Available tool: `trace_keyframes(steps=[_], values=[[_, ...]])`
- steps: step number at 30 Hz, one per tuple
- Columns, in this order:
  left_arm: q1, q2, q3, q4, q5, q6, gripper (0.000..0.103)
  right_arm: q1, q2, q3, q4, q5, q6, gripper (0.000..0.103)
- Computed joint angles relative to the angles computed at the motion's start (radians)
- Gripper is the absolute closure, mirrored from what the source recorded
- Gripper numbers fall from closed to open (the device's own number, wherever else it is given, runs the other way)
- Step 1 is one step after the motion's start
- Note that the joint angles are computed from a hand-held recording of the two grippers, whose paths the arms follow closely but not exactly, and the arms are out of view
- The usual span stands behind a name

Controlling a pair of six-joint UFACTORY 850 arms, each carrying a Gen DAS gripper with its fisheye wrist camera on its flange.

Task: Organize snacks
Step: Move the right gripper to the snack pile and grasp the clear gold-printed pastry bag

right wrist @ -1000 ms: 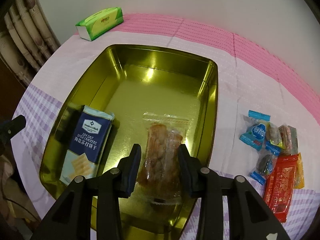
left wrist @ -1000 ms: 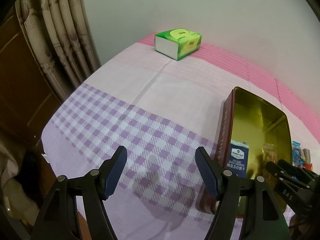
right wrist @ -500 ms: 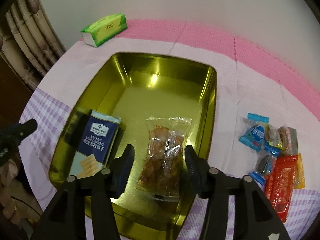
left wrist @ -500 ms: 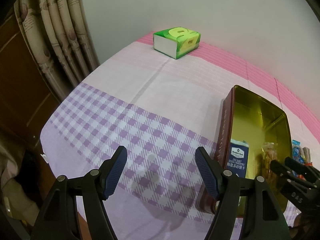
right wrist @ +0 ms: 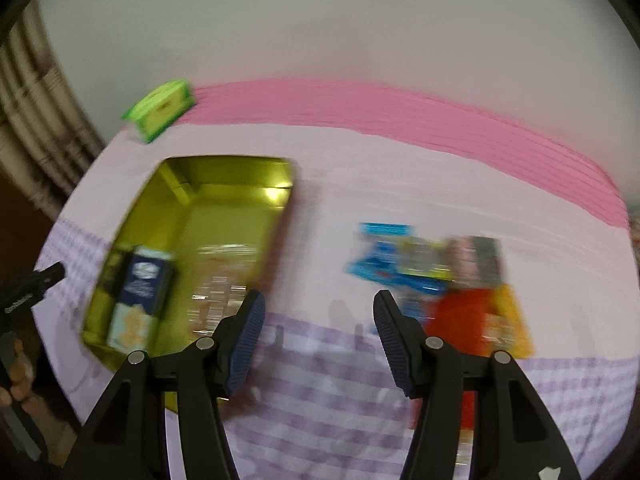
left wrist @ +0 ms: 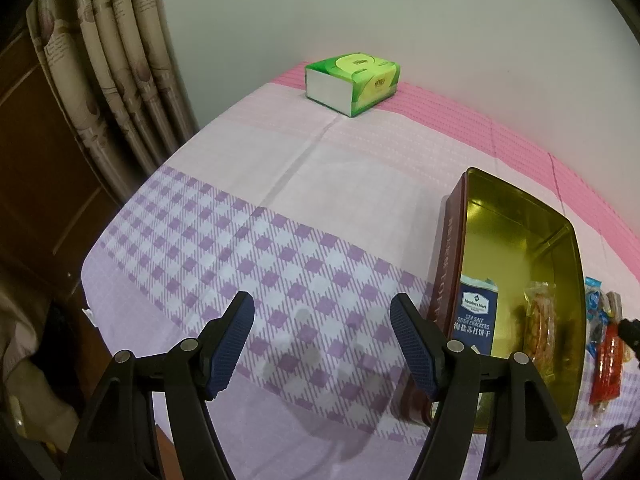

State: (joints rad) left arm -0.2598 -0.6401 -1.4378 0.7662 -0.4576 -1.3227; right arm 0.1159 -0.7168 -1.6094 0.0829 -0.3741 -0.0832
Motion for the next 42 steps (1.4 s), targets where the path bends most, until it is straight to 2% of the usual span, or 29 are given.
trace_keyframes(steps=[6,11,14,16,18,22,30,34,42], values=[[-0.002,0.003,0.005,0.006,-0.003,0.001,0.032,-0.058,-0.023,-0.014,-0.071,-0.028,0.113,0.051],[-0.003,0.005,0.006,-0.001,-0.008,0.007,0.031,-0.085,-0.059,-0.034,-0.032,-0.051,0.109,0.063],[-0.002,0.006,0.005,-0.016,-0.009,0.019,0.031,-0.086,-0.065,-0.026,-0.068,-0.04,0.143,0.069],[-0.001,0.005,0.002,-0.022,-0.013,0.025,0.031,-0.087,-0.078,-0.036,-0.028,-0.055,0.101,0.077],[0.0,0.002,-0.003,-0.032,-0.015,0.036,0.031,-0.084,-0.091,-0.045,0.024,-0.079,0.051,0.08],[-0.001,0.003,-0.003,-0.027,-0.017,0.032,0.031,-0.084,-0.092,-0.027,0.105,-0.086,-0.038,0.08],[-0.01,-0.004,-0.008,0.018,-0.031,0.014,0.031,-0.099,-0.009,0.07,0.007,-0.026,0.006,0.079],[-0.023,-0.005,-0.014,0.049,-0.045,-0.002,0.031,-0.119,0.023,0.115,-0.053,-0.027,0.054,0.075],[-0.058,-0.01,-0.031,0.099,-0.073,-0.005,0.031,-0.151,0.037,0.158,0.088,-0.025,-0.061,0.066]])
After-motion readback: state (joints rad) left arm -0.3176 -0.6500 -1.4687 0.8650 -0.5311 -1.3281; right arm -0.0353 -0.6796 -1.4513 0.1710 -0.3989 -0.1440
